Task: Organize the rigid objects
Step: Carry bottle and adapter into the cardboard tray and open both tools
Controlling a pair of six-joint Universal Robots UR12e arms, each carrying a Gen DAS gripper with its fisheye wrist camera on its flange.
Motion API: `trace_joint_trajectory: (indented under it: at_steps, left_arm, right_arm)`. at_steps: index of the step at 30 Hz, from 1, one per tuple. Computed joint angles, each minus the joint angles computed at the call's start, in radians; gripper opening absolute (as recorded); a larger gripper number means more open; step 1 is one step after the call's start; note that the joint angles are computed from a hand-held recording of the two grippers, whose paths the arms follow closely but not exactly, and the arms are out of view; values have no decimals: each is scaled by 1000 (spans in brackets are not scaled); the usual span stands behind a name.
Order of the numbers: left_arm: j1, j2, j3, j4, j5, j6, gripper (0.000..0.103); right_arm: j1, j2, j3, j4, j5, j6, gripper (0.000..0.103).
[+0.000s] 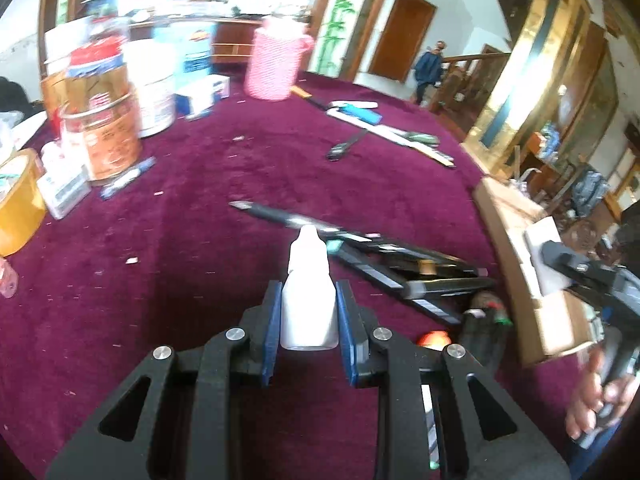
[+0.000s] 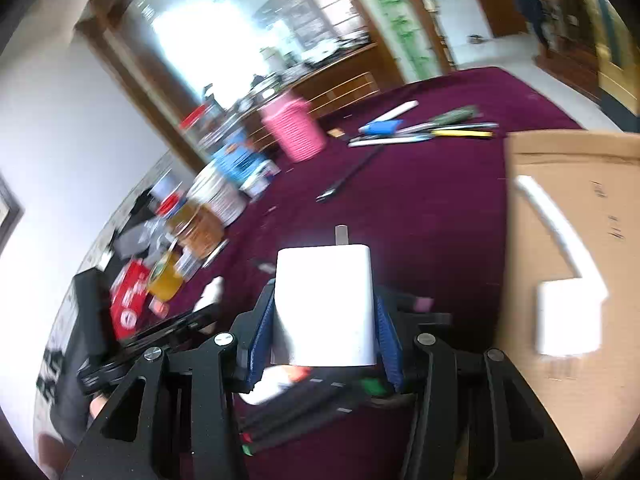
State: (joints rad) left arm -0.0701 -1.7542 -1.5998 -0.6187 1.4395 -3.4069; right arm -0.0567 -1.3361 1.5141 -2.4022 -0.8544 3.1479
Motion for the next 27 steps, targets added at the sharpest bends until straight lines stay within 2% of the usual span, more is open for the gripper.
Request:
trace_joint_trajectory:
  at_steps: [5,10,14,18,21,27]
  left_arm:
    - [-39,-10,53,-25,-51,24,23]
    - [-107,-82,200,-133,-94,93,23]
    - [-160,-171,341,-226,-115,133,23]
    - [-194,-282,493,-322,-169,119,23]
    - [-215,-349,587,-375,-179,110,23]
    - [-230,-455,732,-466,-200,57,23]
  right_arm:
    - [-63,-15,19,-44,-17,82,42]
    - [-106,-8,-12,-37,-104,127,42]
    - [-126,30,-90,67,-182,104,42]
    - [-144,75,-167,195,-217,60,42]
    - [-162,100,-197,256,-178,49,42]
    - [-167,149,-260,339,-198,27,42]
